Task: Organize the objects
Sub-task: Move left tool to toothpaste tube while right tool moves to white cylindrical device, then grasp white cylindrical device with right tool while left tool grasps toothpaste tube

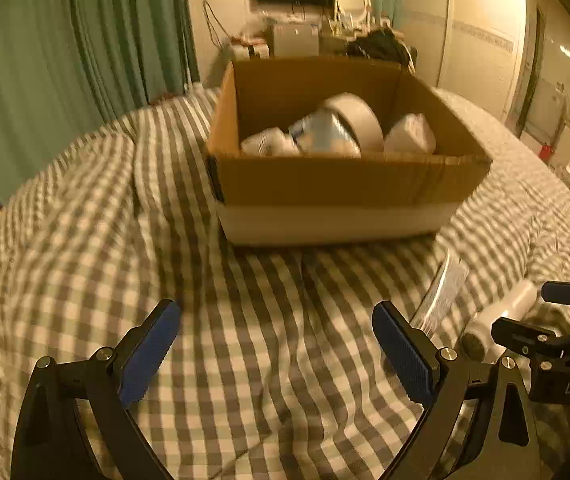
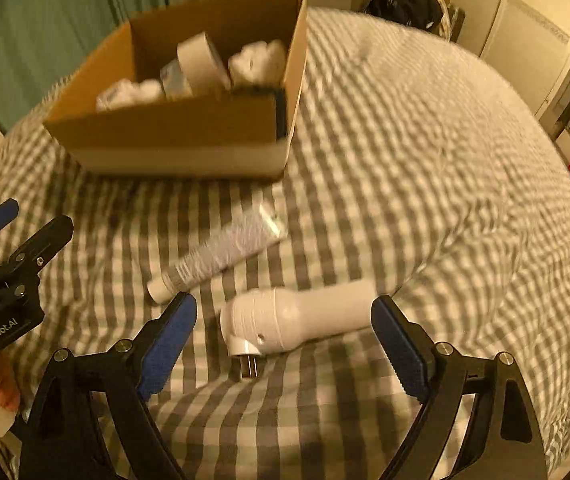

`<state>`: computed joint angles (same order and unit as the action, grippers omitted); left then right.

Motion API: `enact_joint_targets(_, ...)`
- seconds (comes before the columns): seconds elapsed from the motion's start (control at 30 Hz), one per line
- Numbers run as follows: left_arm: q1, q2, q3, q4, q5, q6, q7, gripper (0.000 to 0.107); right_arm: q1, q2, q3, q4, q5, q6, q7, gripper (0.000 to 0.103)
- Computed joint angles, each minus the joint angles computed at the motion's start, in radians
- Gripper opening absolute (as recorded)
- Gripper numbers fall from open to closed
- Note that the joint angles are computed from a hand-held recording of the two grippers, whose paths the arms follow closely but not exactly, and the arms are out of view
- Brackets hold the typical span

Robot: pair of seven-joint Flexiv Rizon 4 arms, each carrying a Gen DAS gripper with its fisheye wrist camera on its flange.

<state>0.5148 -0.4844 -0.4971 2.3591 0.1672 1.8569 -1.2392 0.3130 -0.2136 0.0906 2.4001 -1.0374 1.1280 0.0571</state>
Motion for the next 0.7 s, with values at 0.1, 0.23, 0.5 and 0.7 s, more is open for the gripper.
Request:
enact_joint_targets(0.1,-0.018,-0.005,0.014,-0.010,-0.011,-0.021,0.011,0.099,-0.007,-0.037,0.017,-0.012,0.117,0.015,-0.074,0.089)
enact_joint_targets(0.23,-0.004,-0.025,-0.003,-0.016,-0.015,-0.030,0.029,0.099,0.009,-0.078,0.009,-0.032,0.236,0.023,-0.156,0.091)
enact_joint_targets(0.5,-0.035,-0.035,0.020,-0.021,-0.056,-0.048,0.053,0.099,0.044,-0.123,0.018,-0.095,0.377,-0.083,-0.284,0.091)
enact_joint_targets(0.7,-0.062,-0.034,0.046,-0.022,-0.069,-0.050,0.057,0.099,0.048,-0.124,-0.014,-0.052,0.467,0.059,-0.330,0.060)
